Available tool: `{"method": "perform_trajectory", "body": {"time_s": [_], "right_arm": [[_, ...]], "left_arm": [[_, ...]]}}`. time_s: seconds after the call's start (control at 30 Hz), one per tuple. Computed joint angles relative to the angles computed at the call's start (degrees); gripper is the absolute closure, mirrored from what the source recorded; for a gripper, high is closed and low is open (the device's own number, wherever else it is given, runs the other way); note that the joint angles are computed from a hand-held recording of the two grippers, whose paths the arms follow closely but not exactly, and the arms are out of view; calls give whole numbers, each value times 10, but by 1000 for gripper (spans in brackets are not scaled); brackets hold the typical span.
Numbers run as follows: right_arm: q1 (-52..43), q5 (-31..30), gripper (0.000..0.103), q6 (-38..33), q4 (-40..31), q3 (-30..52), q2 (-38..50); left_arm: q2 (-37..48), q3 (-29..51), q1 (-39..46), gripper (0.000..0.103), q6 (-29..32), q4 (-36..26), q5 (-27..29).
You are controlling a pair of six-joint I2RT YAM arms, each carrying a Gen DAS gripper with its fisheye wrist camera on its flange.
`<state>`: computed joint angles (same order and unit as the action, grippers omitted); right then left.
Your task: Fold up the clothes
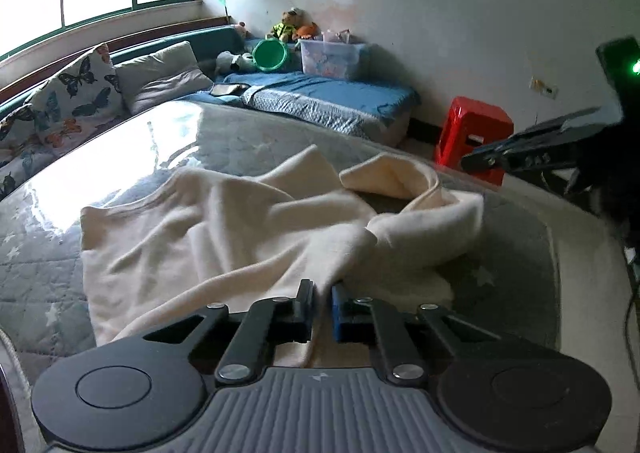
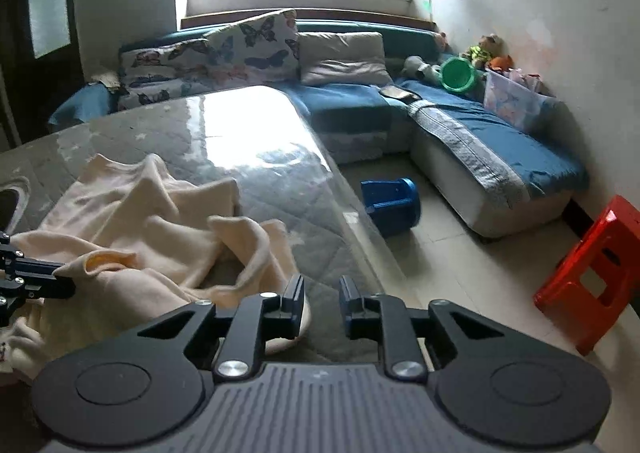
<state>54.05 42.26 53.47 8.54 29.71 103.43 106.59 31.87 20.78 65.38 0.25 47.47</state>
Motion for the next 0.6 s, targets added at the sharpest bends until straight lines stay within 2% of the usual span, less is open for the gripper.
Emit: {"method": "perform_trajectory", "body": {"time_s": [0.27, 0.6], "right_arm": [[-16, -39, 78, -69, 58, 39, 50], [-34, -74, 78, -77, 67, 62, 101]], "left_arm": [[-6, 9, 2, 93, 0, -25, -5], [-4, 12, 5, 93, -3, -28, 0]]}}
